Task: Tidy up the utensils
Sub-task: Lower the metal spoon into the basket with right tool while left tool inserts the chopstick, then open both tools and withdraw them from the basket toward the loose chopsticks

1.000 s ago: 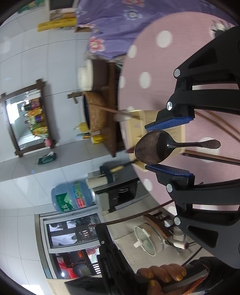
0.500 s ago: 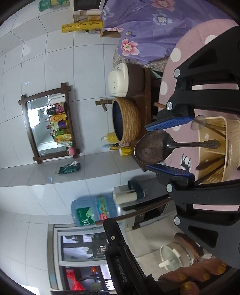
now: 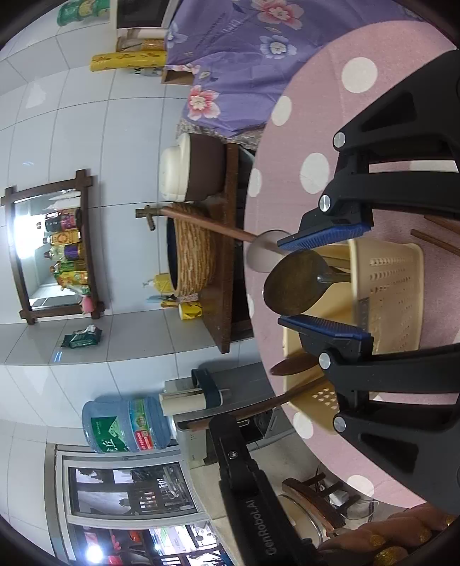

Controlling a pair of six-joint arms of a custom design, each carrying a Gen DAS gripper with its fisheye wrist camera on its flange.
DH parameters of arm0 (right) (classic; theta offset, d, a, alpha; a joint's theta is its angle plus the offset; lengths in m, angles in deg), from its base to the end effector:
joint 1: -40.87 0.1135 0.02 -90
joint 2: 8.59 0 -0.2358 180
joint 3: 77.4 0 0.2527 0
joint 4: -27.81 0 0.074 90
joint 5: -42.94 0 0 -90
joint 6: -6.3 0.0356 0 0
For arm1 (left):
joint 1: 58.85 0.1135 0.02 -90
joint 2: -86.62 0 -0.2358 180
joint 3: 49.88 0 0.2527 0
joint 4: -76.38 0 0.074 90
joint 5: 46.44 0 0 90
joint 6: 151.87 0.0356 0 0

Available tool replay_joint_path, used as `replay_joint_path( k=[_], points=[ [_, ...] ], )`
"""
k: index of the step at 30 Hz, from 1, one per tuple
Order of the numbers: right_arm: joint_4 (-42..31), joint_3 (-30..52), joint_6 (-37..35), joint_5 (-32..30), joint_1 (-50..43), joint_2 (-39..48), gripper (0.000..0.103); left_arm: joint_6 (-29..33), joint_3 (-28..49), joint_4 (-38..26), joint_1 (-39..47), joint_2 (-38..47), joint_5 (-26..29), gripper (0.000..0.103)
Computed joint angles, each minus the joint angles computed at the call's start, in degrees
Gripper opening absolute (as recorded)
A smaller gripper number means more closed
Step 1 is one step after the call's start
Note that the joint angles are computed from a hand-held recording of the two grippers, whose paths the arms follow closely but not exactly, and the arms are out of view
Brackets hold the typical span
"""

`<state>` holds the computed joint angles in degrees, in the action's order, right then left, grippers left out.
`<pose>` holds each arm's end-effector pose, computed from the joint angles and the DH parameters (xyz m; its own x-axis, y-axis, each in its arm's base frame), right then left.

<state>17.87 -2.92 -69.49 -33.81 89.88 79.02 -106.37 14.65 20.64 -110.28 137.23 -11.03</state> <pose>0.2398 0.2635 0.2491 -0.3956 -0.0909 -0.9139 -0.5151 0.8458 0.1388 0.1388 -0.1275 0.2934 -0.3486 -0.2142 -0.9125 -0.2384 0.9618 -0.1347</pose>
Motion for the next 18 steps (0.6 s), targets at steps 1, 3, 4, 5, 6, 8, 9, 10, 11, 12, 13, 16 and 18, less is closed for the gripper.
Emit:
replay_joint_path(
  k=[1, 3, 4, 5, 6, 8, 9, 10, 11, 12, 13, 16, 18],
  points=[
    [0.7, -0.5, -0.1, 0.6, 0.1, 0.0, 0.038, 0.2, -0.5, 0.1, 0.8, -0.3, 1.9, 0.006],
    [0.7, -0.6, -0.4, 1.5, 0.3, 0.0, 0.038, 0.6, -1.2, 0.5, 2.3, -0.8, 4.5, 0.006],
    [0.7, -0.7, -0.4, 1.3, 0.3, -0.1, 0.038, 0.4, -1.6, 0.4, 2.3, -1.0, 4.3, 0.006],
    [0.7, -1.0, -0.5, 0.7, 0.2, -0.5, 0.038, 0.5, -1.7, 0.2, 2.2, -1.4, 4.2, 0.006],
    [1.3, -1.9, -0.8, 0.3, 0.3, -1.4, 0.039, 0.4, -1.8, 0.0, 1.9, -1.8, 4.2, 0.006],
    [2.5, -4.0, -1.8, 2.5, 1.5, -3.7, 0.050, -0.5, -2.1, -1.0, 0.2, -3.4, 3.8, 0.006],
    [3.0, -5.4, -2.3, 3.9, 2.2, -5.2, 0.055, -1.4, -2.1, -2.5, -1.3, -4.2, 2.8, 0.006],
    [2.9, -6.5, -2.5, 4.8, 2.7, -6.7, 0.056, -3.1, -1.9, -4.0, -3.0, -4.2, 1.6, 0.006],
    [2.3, -7.8, -2.3, 5.3, 3.1, -8.5, 0.056, -5.0, -1.8, -5.8, -4.9, -4.4, 0.5, 0.008],
    [1.2, -8.6, -1.9, 5.4, 3.2, -9.9, 0.056, -7.8, -1.9, -8.6, -7.3, -5.1, -0.8, 0.019],
    [-0.6, -9.8, -1.1, 5.3, 3.3, -11.9, 0.057, -10.6, -2.0, -10.9, -9.4, -5.5, -1.7, 0.029],
    [-7.5, -12.8, 2.3, 5.5, 3.4, -16.7, 0.062, -24.9, -2.6, -21.6, -17.1, -5.9, -4.7, 0.078],
    [-12.8, -14.6, 4.9, 6.2, 3.6, -18.9, 0.063, -34.8, -3.0, -29.0, -20.8, -4.5, -3.5, 0.078]
  ],
)
